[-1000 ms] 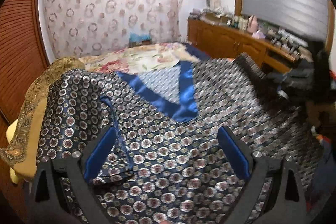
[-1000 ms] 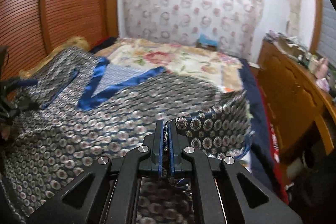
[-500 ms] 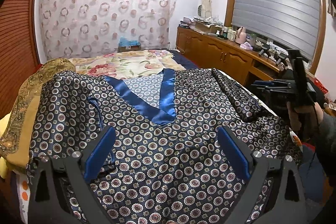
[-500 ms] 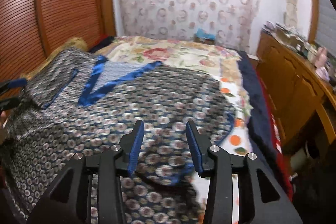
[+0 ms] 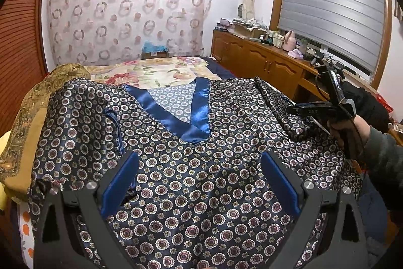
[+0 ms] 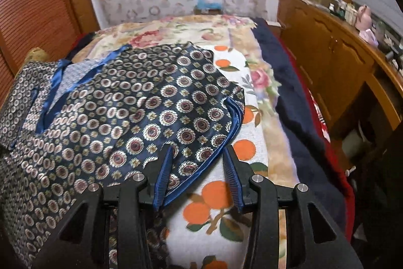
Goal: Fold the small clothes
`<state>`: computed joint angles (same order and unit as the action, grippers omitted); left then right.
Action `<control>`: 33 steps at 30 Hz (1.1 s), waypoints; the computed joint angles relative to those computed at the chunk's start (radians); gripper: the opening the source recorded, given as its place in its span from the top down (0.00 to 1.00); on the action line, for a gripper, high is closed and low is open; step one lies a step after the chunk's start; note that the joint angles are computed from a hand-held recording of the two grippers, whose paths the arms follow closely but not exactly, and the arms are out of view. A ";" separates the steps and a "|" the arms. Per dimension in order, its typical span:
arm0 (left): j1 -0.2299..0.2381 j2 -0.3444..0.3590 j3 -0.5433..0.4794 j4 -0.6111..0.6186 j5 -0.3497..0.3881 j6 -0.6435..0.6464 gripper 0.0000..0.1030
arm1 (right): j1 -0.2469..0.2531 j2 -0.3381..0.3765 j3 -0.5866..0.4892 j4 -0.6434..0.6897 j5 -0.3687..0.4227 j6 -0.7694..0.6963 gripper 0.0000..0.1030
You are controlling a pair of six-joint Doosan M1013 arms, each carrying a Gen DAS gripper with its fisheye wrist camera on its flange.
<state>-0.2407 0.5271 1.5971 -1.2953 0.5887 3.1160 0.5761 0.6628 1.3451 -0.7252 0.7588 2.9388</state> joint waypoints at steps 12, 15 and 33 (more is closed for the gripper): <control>0.005 0.002 0.007 -0.020 0.000 0.013 0.05 | 0.001 0.015 -0.028 0.006 0.018 -0.060 0.85; 0.007 0.001 0.009 -0.024 -0.003 0.017 0.05 | 0.002 0.023 -0.044 0.023 0.025 -0.104 0.96; 0.035 0.000 0.007 -0.047 0.009 0.005 0.05 | 0.025 0.053 -0.158 -0.065 0.025 -0.162 0.94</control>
